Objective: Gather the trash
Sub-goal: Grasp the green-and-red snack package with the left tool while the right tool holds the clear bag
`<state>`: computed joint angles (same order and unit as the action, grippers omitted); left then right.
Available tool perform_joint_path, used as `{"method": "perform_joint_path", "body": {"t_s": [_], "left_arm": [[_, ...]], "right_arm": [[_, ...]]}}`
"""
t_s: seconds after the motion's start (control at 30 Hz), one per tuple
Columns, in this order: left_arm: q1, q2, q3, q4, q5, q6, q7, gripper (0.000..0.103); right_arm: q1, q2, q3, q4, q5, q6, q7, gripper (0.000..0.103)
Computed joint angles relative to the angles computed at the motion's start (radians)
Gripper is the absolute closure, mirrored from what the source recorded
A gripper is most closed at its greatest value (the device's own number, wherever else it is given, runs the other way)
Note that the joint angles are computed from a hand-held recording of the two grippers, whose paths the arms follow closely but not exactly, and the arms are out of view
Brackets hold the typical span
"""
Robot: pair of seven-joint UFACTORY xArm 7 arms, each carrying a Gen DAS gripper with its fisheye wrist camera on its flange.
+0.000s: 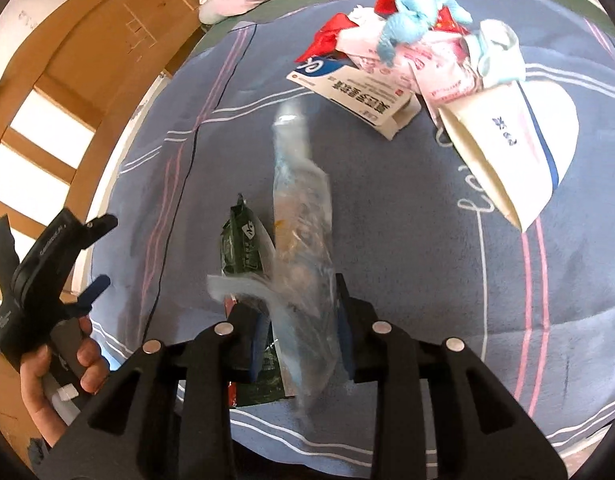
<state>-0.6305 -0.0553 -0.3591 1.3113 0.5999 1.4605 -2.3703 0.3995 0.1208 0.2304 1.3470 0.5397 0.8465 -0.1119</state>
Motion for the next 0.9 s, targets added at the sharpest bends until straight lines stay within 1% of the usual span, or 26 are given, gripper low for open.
{"method": "perform_joint_path", "body": {"t_s": [0.07,0.27,0.33,0.43,0.47,0.57,0.63,0.77,0.9], "left_arm": [[-0.002,-0.009,-0.003,-0.010,-0.004,-0.019,-0.017,0.009],[-0.028,0.008,-0.023,0.023,0.011,-0.008,-0.042,0.009],[-0.040,0.015,-0.027,0.035,0.022,0.008,-0.036,0.009],[-0.052,0.022,-0.025,0.049,0.028,0.066,-0.025,0.009],[-0.052,0.018,-0.021,0.046,0.024,0.072,-0.032,0.009],[-0.038,-0.009,-0.006,0.007,-0.001,0.036,-0.051,0.009],[-0.025,-0.015,-0.004,-0.002,-0.016,0.026,-0.041,0.009],[-0.018,-0.027,-0.017,-0.012,-0.028,0.016,-0.064,0.009],[-0.021,-0.031,-0.031,-0.012,-0.037,0.026,-0.053,0.009]], "right_arm": [[-0.001,-0.001,0.000,-0.005,0.004,0.002,-0.003,0.072],[-0.002,-0.019,-0.002,-0.027,0.017,-0.005,-0.003,0.072],[-0.004,-0.030,-0.005,-0.040,0.027,-0.010,-0.006,0.072],[-0.008,-0.036,-0.008,-0.048,0.052,-0.019,-0.013,0.072],[-0.008,-0.032,-0.009,-0.042,0.055,-0.015,-0.019,0.072],[-0.008,-0.014,-0.010,-0.014,0.029,-0.006,-0.026,0.072],[-0.009,0.001,-0.009,0.005,0.021,-0.009,-0.030,0.072],[-0.008,0.026,-0.008,0.028,-0.016,-0.019,-0.009,0.072],[-0.020,0.025,0.000,0.010,0.032,-0.020,-0.028,0.072]]}}
